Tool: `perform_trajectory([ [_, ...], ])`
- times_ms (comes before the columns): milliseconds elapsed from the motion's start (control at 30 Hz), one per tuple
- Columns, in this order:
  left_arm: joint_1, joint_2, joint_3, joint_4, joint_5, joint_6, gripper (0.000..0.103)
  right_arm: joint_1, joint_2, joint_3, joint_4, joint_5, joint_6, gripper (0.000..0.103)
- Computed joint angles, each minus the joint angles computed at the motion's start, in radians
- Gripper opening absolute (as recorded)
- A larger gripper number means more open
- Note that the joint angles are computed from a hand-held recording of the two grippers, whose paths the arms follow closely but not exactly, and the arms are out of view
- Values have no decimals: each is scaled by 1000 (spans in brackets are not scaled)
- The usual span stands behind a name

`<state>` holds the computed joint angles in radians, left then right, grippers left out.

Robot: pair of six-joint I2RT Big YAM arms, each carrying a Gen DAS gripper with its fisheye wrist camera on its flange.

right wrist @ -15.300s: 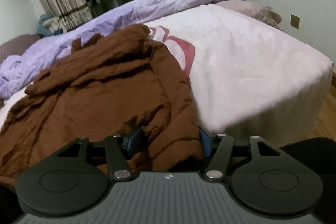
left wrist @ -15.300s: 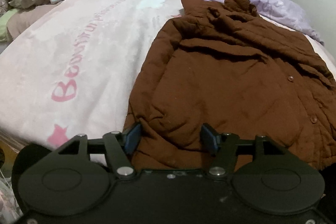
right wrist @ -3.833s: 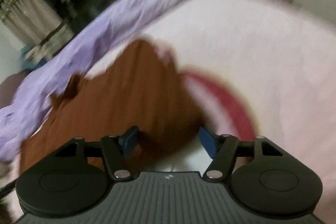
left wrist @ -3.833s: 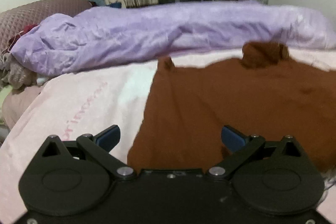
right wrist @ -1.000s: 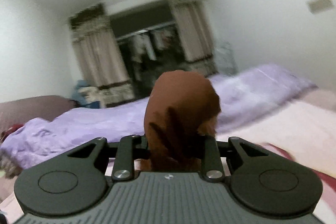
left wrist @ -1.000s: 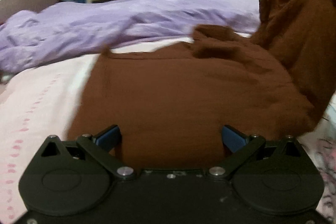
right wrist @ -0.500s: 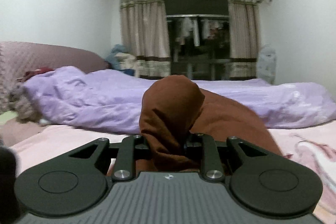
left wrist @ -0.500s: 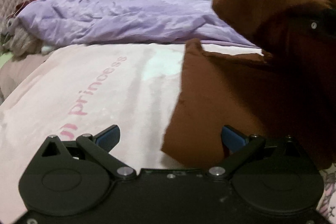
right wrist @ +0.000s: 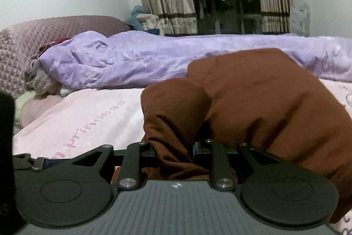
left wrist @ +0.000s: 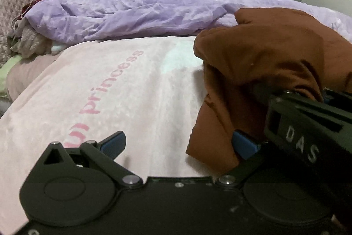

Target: Fold large clothes

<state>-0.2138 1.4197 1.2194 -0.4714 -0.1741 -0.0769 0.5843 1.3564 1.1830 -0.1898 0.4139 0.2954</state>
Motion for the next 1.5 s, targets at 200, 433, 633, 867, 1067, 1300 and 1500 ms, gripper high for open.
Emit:
perform_trajectory([
  [200, 12, -81, -15, -16, 36, -7, 103, -3, -129, -71, 69, -158, -49, 62],
  [433, 3, -235, -58, 79, 79, -86, 103, -91, -327, -132, 14, -181, 57, 14],
  [633, -84, -143, 27, 91, -35, -45, 103, -224, -306, -109, -152, -188, 117, 14],
  [867, -75, -15, -11, 45, -23, -65, 103, -283, -269, -185, -174, -298, 244, 0],
  [1067, -80, -56, -2, 13, -45, -49, 103, -233, -289, -126, -242, -226, 151, 0],
  [1300, -67, -85, -80, 53, 20, -74, 103, -243, -290, -163, -294, -199, 159, 0],
  [1500, -34, -83, -1, -51, 91, -146, 103, -214, -319, -167, -263, -153, 107, 5],
])
